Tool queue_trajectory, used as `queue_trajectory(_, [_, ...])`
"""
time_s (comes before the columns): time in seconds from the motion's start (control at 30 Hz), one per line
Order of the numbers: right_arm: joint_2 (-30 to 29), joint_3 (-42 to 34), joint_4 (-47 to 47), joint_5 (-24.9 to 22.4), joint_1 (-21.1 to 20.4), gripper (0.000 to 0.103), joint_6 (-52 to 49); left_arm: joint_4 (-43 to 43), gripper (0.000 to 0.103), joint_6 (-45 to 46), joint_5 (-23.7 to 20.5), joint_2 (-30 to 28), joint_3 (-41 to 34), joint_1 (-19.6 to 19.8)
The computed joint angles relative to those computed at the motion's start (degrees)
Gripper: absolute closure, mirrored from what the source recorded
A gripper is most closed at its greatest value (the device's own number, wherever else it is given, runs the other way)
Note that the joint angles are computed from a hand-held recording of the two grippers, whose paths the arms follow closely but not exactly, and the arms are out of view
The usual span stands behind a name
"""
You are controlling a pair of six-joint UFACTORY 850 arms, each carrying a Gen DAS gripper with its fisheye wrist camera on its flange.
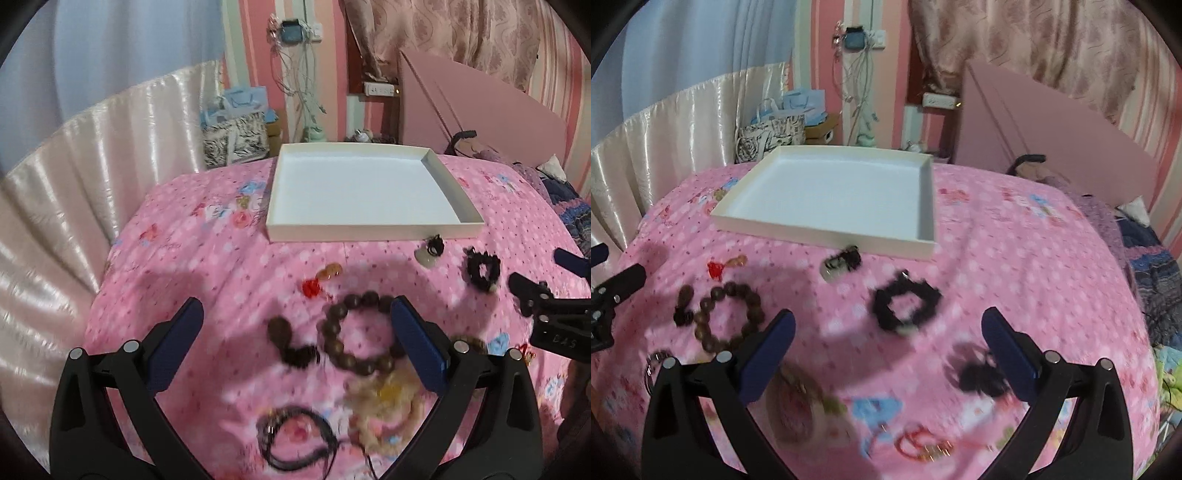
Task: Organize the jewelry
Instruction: 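Grasp the red-tasseled amber pendant with the left tool while the right grasps the black-corded jade pendant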
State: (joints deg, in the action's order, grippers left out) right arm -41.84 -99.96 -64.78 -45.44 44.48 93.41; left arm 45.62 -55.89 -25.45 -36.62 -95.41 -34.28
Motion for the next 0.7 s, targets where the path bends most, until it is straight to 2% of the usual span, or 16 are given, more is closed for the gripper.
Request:
queue_trajectory(0.1, [-3.72,-6.47,6.35,1.31,-1.93,0.004,-7.7,-10.22,0.003,10.23,-0.37,-3.7,-5.87,1.51])
queue_trajectory(0.17, [-6.52,-11.14,11.44,1.34,-2.97,0.018,-13.3,-15.36,0.003,15.02,-2.49,-6.9,-10.64,2.33])
queue_trajectory(0.2, [-7.86,-13.39,14.27,1.5,-3.53,0.02,-16.21,-18.66,0.003,17.99,-3.06,-8.15,-12.53,2.79])
queue_trajectory(0.3, [-10.87,-18.3,21.43,2.55,-4.99,0.021,-22.31,-29.23,0.003,27.05,-6.93,-13.15,-20.16,4.21])
queue_trajectory(0.37, [-13.13,-21.94,25.88,2.43,-5.96,0.026,-26.03,-34.68,0.004,31.56,-10.34,-16.67,-25.4,4.96])
queue_trajectory(0.5, [-16.73,-27.52,32.02,1.25,-7.18,0.04,-31.03,-38.79,0.018,35.11,-15.57,-21.81,-32.27,5.56])
queue_trajectory(0.57, [-17.73,-28.86,32.94,0.91,-7.42,0.04,-31.68,-37.49,0.019,35.12,-17.86,-23.82,-34.83,5.25])
queue_trajectory(0.7, [-20.17,-32.49,35.61,0.3,-8.06,0.042,-33.82,-38.81,0.02,37.04,-19.8,-26.01,-37.78,5.14])
